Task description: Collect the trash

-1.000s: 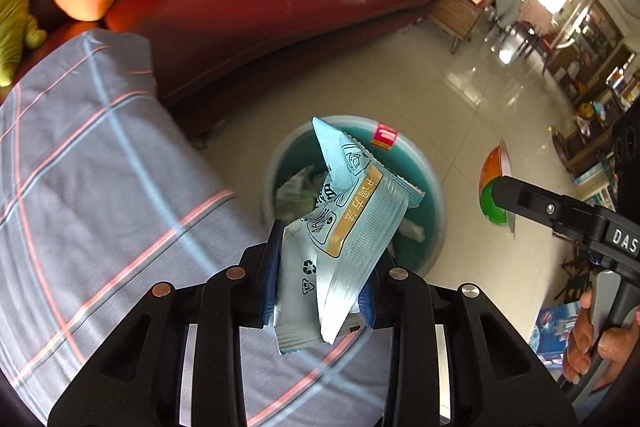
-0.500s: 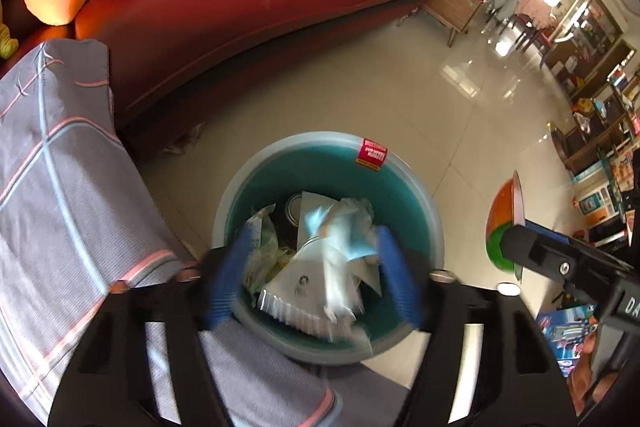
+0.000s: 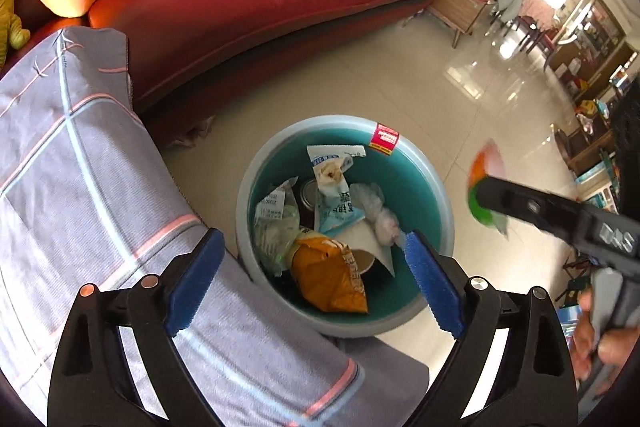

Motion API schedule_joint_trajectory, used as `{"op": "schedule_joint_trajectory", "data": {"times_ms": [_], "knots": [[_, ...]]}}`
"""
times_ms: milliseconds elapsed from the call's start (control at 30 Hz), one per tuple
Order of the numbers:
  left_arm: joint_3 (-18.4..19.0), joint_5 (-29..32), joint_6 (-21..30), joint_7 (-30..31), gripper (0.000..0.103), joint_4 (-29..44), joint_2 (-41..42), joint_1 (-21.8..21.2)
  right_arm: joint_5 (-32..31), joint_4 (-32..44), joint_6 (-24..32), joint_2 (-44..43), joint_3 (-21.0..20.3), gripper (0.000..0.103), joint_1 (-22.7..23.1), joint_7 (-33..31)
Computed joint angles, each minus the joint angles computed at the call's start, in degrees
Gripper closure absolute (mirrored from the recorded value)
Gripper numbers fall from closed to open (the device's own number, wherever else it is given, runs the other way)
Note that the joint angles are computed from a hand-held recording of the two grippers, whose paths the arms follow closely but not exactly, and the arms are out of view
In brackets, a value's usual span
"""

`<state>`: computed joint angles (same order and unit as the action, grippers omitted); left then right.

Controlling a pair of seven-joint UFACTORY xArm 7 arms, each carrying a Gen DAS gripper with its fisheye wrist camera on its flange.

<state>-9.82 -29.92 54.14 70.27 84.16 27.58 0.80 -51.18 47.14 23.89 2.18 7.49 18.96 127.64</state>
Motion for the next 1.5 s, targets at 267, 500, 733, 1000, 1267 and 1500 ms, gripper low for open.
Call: {"op": "schedule_joint_trajectory", "data": {"times_ms": [267,500,733,1000,1267,1500], "knots": [[0.44,-1.10,2.34,1.43,0.010,0.69,-0.37,1.47,3.01,2.72,0.87,2.55,-1.26,0.036,0.29,-4.78],[1.00,-0.94,4.58,0.24,0.010,2.17,0.30,2.24,7.04,3.37,2.57,2.40,-0.90,0.029,1.40,-7.18],[1.54,-1.91,6.56,1.22,0.010,2.39,-0.75,4.08,11.03,5.59,6.71,2.19,0.41,0.025,2.97,-9.57],[3.22,-4.43,9.54,3.60,0.008,3.46,-1.85,7.99,12.12,11.78,11.34,4.65,1.49,0.024,6.24,-11.27],[5.17,-6.50,12.67,5.71,0.008,6.45,-1.18,13.18,11.86,22.70,15.24,11.24,0.88,0.024,11.70,-13.28],[6.94,-7.02,14.78,5.42,0.007,10.92,1.71,18.60,15.52,36.41,18.32,20.58,-0.61,0.020,17.24,-20.89]]}}
